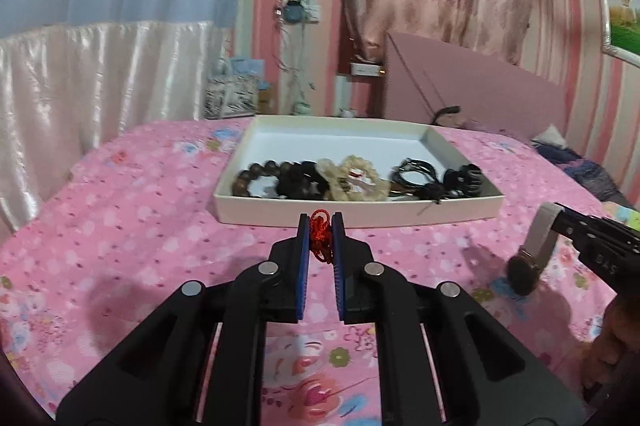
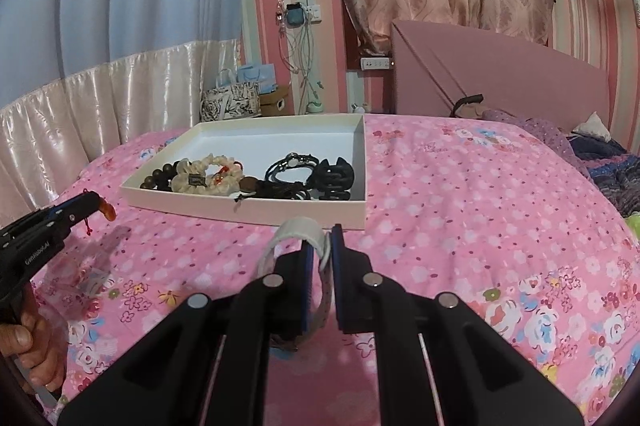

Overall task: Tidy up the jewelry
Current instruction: 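Carry the orange pendant and white-strap watch over the tray with both grippers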

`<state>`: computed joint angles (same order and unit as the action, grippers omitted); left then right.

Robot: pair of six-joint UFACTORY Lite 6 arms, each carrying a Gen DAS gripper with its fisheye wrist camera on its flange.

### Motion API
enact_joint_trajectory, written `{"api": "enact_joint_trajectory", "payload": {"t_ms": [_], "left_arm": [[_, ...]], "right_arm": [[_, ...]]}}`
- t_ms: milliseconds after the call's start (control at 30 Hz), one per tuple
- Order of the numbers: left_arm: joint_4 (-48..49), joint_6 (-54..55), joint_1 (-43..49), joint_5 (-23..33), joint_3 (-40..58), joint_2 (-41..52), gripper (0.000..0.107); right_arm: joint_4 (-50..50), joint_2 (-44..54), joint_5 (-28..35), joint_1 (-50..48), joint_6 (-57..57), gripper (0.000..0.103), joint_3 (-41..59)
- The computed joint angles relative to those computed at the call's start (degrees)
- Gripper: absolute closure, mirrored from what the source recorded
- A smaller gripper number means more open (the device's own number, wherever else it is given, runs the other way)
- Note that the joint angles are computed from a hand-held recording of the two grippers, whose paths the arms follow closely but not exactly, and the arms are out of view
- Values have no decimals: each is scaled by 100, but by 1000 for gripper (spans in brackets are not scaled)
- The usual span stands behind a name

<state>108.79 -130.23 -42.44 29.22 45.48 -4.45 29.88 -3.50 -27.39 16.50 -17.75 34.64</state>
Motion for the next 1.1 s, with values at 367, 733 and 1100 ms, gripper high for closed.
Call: {"api": "enact_joint_trajectory", "payload": {"t_ms": [367, 733, 1100], "left_arm": [[654, -596, 126, -303, -38, -13, 99], [-138, 153, -213, 282, 122, 147, 98], [-1062, 1663, 228, -137, 1063, 218, 99]], "right_arm": [[-417, -224, -225, -44, 377, 95, -252], [-556, -280, -60, -99, 417, 95, -245], [-1475, -47, 590, -399, 1320, 95, 514]]}}
